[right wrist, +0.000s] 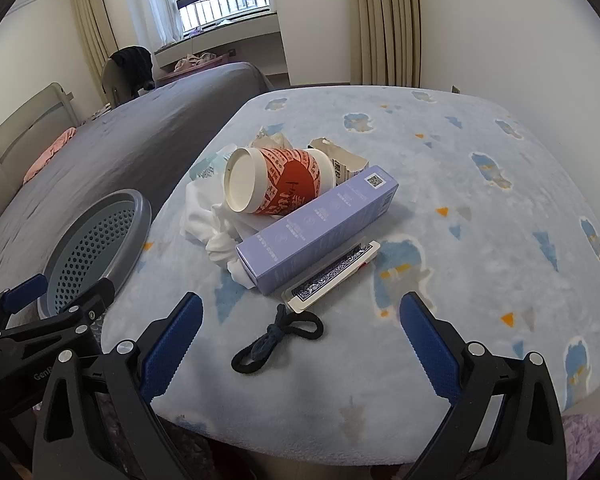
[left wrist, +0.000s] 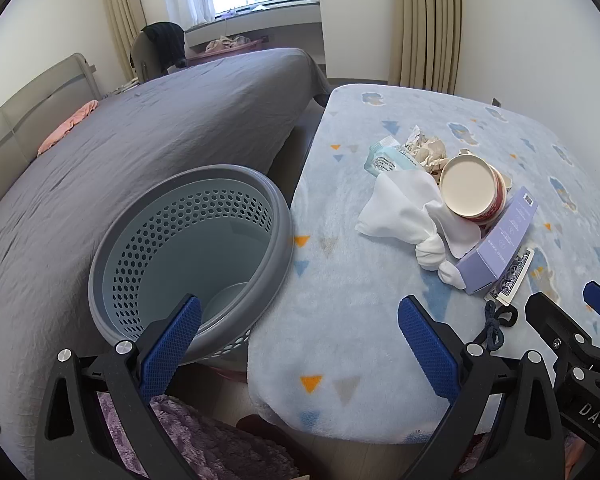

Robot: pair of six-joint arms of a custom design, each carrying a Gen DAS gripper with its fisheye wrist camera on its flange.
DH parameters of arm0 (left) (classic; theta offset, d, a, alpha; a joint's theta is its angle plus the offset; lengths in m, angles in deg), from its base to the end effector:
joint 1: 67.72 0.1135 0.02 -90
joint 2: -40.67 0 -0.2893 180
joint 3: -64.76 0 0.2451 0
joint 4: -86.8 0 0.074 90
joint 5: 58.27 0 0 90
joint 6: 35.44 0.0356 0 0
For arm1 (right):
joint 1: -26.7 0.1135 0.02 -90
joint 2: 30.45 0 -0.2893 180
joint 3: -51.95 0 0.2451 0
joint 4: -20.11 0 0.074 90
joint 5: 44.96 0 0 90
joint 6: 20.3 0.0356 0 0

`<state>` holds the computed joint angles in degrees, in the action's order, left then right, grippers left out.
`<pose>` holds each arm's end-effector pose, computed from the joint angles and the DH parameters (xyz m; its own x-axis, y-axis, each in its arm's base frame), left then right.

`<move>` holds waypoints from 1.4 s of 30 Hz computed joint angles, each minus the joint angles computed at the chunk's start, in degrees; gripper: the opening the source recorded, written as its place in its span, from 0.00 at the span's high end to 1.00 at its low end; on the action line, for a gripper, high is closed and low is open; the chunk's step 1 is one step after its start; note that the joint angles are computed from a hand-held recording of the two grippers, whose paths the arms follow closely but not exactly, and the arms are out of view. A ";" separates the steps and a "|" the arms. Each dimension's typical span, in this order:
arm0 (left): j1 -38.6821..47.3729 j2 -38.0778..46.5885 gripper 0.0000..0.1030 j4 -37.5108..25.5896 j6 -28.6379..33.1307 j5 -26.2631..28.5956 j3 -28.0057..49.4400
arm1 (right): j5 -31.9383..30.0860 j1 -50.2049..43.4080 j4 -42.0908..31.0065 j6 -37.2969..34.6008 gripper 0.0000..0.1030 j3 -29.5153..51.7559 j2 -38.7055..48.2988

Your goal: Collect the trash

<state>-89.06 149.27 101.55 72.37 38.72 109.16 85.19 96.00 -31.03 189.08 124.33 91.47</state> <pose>0.2686 -0.1096 0.0839 -0.5408 0.5372 -0.6472 0.6305 0.7682 0.1108 0.1322 0.2849 0.0731 -0.4894 0.5890 -0.6430 0.6742 0.7233 0.1494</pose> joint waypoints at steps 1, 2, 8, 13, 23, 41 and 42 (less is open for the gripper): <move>0.08 -0.14 0.06 -0.16 0.09 0.07 0.04 | 0.02 0.01 -0.18 0.07 0.08 0.08 0.02; 0.06 -0.16 0.06 -0.18 0.09 0.02 0.04 | 0.03 0.02 -0.34 0.09 0.08 0.10 0.01; -0.11 -0.75 0.06 -0.97 0.29 -0.13 0.22 | 0.07 0.03 -0.61 0.09 0.08 0.13 -0.14; -0.17 -0.77 0.06 -1.09 0.27 -0.18 0.31 | -0.02 -0.01 -0.39 -0.03 0.08 0.10 -0.23; -0.22 -0.77 0.06 -1.01 0.22 -0.24 0.26 | 0.25 -0.09 0.09 -0.38 0.08 -0.06 -0.37; -0.25 -0.78 0.06 -1.17 0.21 -0.28 0.35 | 0.82 0.09 0.69 -0.80 0.08 -0.17 -0.48; -0.25 -0.78 0.06 -1.17 0.21 -0.28 0.35 | 0.92 0.16 1.06 -0.93 0.08 -0.34 -0.58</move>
